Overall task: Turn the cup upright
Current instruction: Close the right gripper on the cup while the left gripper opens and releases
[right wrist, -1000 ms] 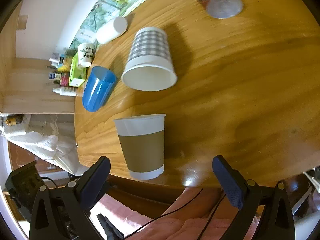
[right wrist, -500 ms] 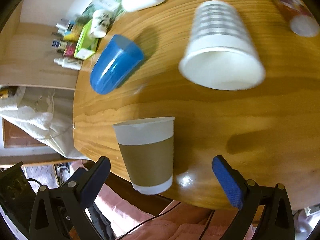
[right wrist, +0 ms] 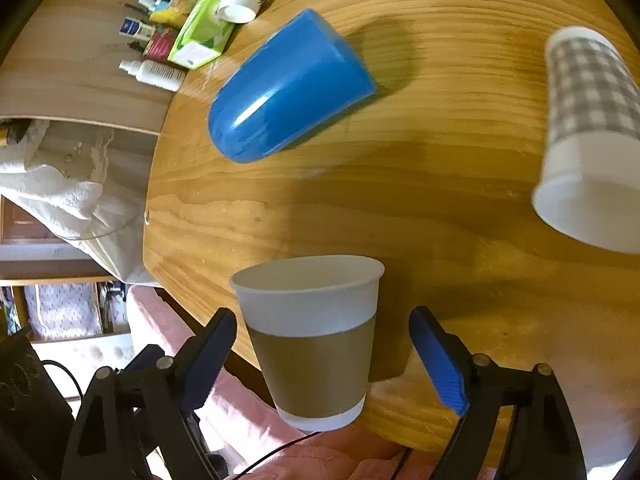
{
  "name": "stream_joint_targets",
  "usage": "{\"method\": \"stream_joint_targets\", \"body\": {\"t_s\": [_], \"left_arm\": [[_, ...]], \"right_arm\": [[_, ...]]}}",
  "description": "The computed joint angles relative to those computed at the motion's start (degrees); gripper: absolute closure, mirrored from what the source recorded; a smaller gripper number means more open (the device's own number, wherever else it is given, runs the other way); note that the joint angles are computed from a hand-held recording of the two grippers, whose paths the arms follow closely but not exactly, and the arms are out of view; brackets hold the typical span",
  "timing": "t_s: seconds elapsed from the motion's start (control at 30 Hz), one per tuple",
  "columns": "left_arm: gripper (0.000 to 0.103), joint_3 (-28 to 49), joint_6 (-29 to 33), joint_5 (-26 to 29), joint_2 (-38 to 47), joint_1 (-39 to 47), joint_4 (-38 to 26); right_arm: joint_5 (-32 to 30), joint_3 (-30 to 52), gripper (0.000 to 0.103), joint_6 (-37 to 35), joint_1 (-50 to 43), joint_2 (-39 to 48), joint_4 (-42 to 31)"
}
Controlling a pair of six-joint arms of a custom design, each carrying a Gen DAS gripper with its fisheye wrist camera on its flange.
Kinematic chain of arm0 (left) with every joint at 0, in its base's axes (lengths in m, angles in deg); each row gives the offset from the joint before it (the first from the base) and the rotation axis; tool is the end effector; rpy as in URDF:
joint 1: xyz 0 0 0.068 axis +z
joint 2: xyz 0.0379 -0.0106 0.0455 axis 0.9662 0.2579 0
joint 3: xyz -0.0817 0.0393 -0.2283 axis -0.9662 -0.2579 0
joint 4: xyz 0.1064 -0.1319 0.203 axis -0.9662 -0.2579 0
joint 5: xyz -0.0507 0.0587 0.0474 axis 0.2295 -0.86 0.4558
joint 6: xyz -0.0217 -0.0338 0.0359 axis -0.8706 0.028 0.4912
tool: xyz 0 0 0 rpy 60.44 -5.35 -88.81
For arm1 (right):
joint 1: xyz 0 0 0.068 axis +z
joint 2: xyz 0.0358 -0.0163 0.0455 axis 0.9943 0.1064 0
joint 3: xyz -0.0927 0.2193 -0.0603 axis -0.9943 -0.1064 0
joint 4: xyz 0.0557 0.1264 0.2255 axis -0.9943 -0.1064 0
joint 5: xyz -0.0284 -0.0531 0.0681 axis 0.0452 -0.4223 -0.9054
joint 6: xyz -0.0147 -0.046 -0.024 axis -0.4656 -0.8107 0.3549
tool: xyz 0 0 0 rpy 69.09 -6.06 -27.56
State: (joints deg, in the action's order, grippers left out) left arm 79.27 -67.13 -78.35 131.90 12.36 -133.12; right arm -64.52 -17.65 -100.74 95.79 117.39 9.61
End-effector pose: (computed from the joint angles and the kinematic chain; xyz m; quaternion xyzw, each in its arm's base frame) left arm 0.0961 -0.1573 0.2104 -0.2824 0.9233 -0.1379 0.2209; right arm 0.2866 0.0793 0.1659 0.2298 -0.9316 -0.2725 0.0704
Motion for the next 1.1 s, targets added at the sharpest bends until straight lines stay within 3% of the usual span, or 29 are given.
{"method": "stream_joint_targets", "body": {"t_s": [0.2, 0.4, 0.67, 0.93, 1.1], "left_arm": [[0.023, -0.20, 1.16, 0.79, 0.33, 0.90, 1.56], [0.023, 0.70, 1.46, 0.86, 1.62, 0.49, 2.30], [0.023, 2.10, 1.48, 0.47, 3.68, -0.68, 3.73], [0.023, 4.68, 5.06, 1.62, 8.03, -1.27, 7.51], [0.023, 7.26, 7.86, 2.02, 11.31, -1.90, 8.95]], "right_arm": [[-0.65, 1.12, 0.035, -2.25, 0.64, 0.66, -0.48], [-0.16, -0.46, 0.036, -4.11, -0.36, -2.23, 0.52], [-3.97, -3.30, 0.037, -8.31, -6.21, -7.13, 0.95], [-4.86, -11.60, 0.038, -16.68, -14.68, -20.12, 6.67], [-7.19, -18.19, 0.038, -25.50, -22.71, -28.67, 10.67]]}}
